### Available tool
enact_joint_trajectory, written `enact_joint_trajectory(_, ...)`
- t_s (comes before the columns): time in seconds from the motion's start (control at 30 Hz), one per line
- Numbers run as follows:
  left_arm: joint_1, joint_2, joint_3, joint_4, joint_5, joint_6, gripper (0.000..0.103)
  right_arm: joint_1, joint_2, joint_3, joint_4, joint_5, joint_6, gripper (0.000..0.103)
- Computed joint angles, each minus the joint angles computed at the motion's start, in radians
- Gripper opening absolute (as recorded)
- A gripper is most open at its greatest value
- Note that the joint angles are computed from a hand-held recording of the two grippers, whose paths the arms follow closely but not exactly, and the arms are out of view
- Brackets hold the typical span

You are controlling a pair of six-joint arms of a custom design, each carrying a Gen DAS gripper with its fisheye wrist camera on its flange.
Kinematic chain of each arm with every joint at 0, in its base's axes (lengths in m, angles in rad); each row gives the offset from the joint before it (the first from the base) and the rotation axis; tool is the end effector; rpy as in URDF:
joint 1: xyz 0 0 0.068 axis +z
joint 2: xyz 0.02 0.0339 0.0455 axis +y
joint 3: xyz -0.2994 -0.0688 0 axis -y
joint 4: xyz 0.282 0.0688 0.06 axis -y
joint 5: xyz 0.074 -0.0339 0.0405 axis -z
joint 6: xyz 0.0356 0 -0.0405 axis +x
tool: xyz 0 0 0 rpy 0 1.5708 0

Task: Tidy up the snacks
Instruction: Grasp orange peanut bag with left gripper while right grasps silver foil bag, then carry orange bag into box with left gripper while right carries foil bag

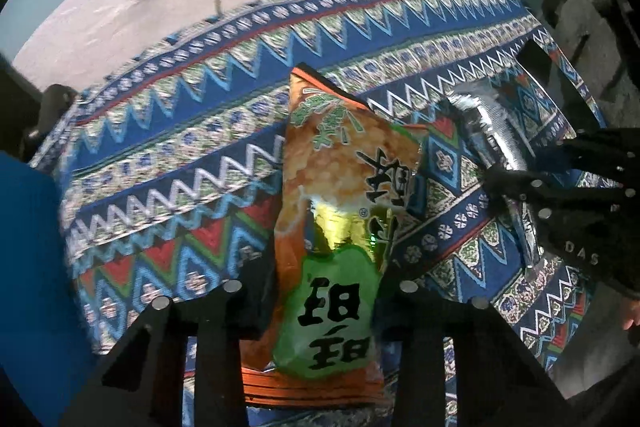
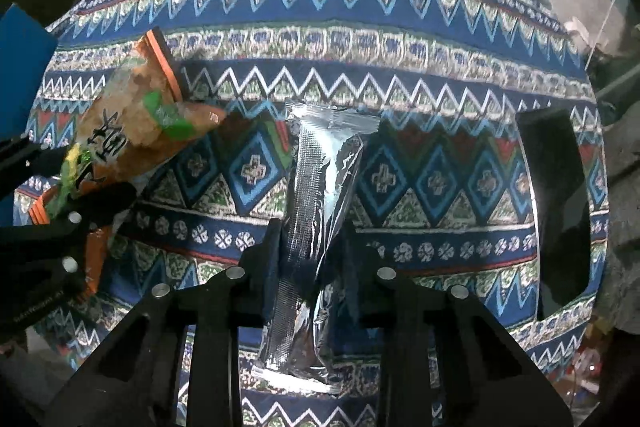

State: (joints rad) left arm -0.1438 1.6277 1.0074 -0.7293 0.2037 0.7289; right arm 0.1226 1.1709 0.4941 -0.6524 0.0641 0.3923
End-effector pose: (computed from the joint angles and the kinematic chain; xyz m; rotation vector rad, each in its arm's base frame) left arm 0.3209 -0.0537 0.1911 1.2407 2.5836 -0.1887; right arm 0.1859 0.0206 0.1531 0.3999 2.8640 -0.0003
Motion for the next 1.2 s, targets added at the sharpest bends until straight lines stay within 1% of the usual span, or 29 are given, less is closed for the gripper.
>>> enact_joint_trajectory(0.07, 0.026, -0.008, 0.016, -0.018, 0.015, 0.006, 0.037, 0.024, -0.042, 0.020, -0.043, 0.023, 0.006, 0.026)
enact_joint_trajectory(0.1, 0.037, -0.019, 0.019, -0.026, 0.027, 0.008, 0.036, 0.039, -0.018, 0.047, -0.040, 0.034, 0.015, 0.026)
enact_joint_trajectory(0.13, 0.045, -0.031, 0.019, -0.031, 0.032, 0.012, 0.036, 0.046, -0.024, 0.063, -0.050, 0.045, 0.012, 0.026)
enact_joint_trajectory(0.23, 0.092, -0.062, 0.035, -0.054, 0.051, 0.043, 0.036, 0.070, -0.075, 0.095, -0.097, 0.077, 0.007, 0.026)
enact_joint_trajectory(0.33, 0.120, -0.094, 0.053, -0.086, 0.065, 0.037, 0.036, 0.090, -0.098, 0.145, -0.135, 0.099, 0.002, 0.026)
enact_joint_trajectory(0.37, 0.133, -0.103, 0.061, -0.094, 0.075, 0.037, 0.036, 0.100, -0.080, 0.159, -0.121, 0.106, 0.005, 0.025)
enact_joint_trajectory(0.47, 0.152, -0.124, 0.088, -0.106, 0.091, 0.022, 0.036, 0.141, -0.099, 0.199, -0.147, 0.133, 0.030, 0.025)
enact_joint_trajectory(0.5, 0.164, -0.130, 0.102, -0.115, 0.103, 0.020, 0.036, 0.149, -0.052, 0.231, -0.118, 0.139, 0.030, 0.025)
enact_joint_trajectory(0.6, 0.202, -0.148, 0.134, -0.134, 0.129, 0.025, 0.036, 0.191, -0.060, 0.256, -0.099, 0.188, 0.049, 0.025)
enact_joint_trajectory(0.7, 0.228, -0.180, 0.150, -0.131, 0.143, 0.028, 0.036, 0.243, -0.068, 0.304, -0.108, 0.243, 0.063, 0.025)
enact_joint_trajectory(0.8, 0.264, -0.192, 0.184, -0.157, 0.170, 0.032, 0.036, 0.288, -0.065, 0.353, -0.118, 0.281, 0.074, 0.025)
enact_joint_trajectory(0.97, 0.315, -0.215, 0.223, -0.170, 0.199, 0.034, 0.036, 0.340, -0.062, 0.431, -0.144, 0.312, 0.081, 0.025)
enact_joint_trajectory(1.2, 0.386, -0.230, 0.273, -0.197, 0.235, 0.052, 0.036, 0.407, -0.048, 0.500, -0.168, 0.339, 0.095, 0.025)
